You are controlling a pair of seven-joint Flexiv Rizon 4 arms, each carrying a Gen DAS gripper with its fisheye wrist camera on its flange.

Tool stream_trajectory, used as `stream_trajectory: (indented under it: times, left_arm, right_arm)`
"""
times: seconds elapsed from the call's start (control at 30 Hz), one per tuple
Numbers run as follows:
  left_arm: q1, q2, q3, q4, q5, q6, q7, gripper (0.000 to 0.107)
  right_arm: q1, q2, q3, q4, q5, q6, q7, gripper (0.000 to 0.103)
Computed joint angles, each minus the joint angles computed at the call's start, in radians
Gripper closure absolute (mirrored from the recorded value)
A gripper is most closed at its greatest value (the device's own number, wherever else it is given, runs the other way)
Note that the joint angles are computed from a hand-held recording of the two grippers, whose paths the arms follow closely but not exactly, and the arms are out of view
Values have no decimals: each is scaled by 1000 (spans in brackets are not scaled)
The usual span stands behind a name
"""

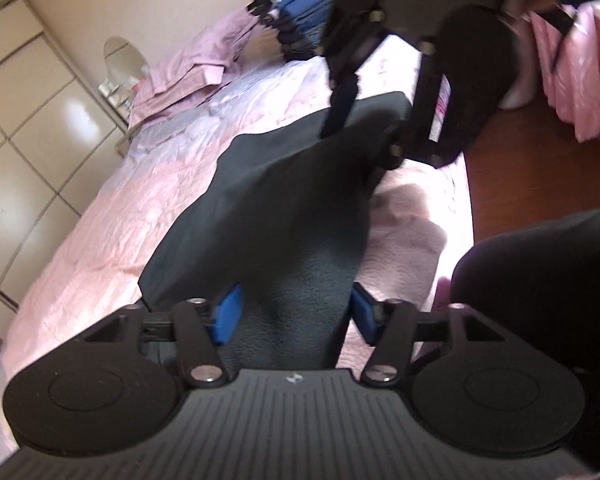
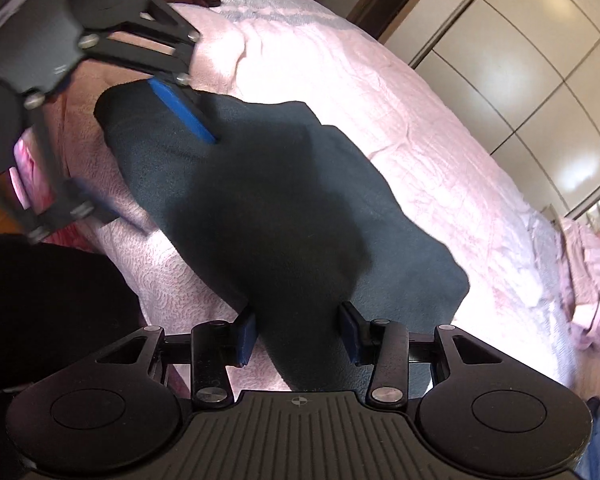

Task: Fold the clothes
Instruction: 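Grasp the folded sweatshirt ends with both grippers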

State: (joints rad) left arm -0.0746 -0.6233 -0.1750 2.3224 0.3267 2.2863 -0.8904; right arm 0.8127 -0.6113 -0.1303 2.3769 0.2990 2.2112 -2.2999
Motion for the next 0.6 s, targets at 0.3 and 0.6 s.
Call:
stream_trajectory:
  times: [0.3,0.6]
  left_arm:
    - [131,38,-108,-33,64,-125,-119,63]
    - [109,49,-85,-17,55,-125,-121,63]
  right_arm:
    - [90,-47,-41,-11,91,73,-100,60]
    - [50,-54,0,-4,84,101,-116,60]
